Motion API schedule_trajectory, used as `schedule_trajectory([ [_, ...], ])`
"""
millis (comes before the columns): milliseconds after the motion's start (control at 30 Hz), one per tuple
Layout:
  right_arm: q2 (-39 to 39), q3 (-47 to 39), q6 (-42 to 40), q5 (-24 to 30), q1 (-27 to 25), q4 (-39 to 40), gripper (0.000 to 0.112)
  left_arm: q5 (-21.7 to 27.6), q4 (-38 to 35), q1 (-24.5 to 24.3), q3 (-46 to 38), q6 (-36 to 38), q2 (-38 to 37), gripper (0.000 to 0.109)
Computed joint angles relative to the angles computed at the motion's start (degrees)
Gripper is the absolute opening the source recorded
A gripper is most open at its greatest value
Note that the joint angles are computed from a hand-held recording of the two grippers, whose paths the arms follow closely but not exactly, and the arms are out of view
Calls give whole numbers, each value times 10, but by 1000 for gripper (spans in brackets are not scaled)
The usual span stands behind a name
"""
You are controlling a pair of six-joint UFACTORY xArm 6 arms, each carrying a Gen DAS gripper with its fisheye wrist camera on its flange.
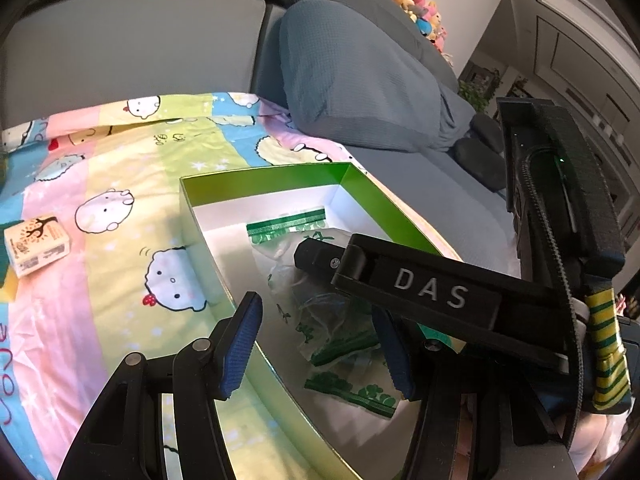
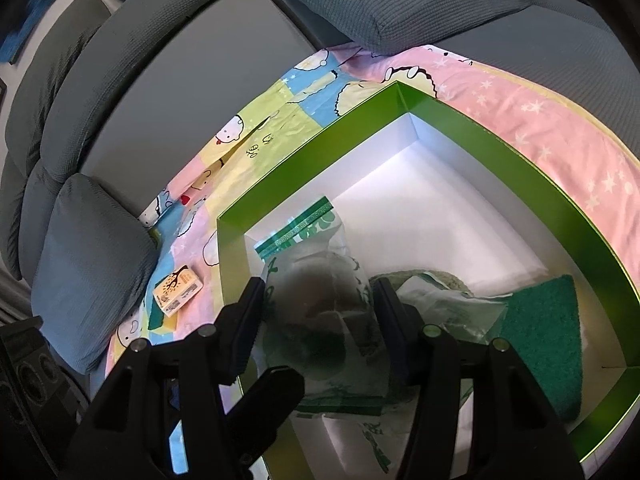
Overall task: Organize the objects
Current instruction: 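Lower the bag into the box and open the right gripper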
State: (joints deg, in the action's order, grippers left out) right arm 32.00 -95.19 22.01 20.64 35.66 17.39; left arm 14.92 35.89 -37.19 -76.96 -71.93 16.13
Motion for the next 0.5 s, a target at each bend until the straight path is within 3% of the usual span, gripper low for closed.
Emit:
schedule_trajectory([
  [500,-43,58,143,-70,3,-153,57,20,100,7,63,-106,-82,59],
])
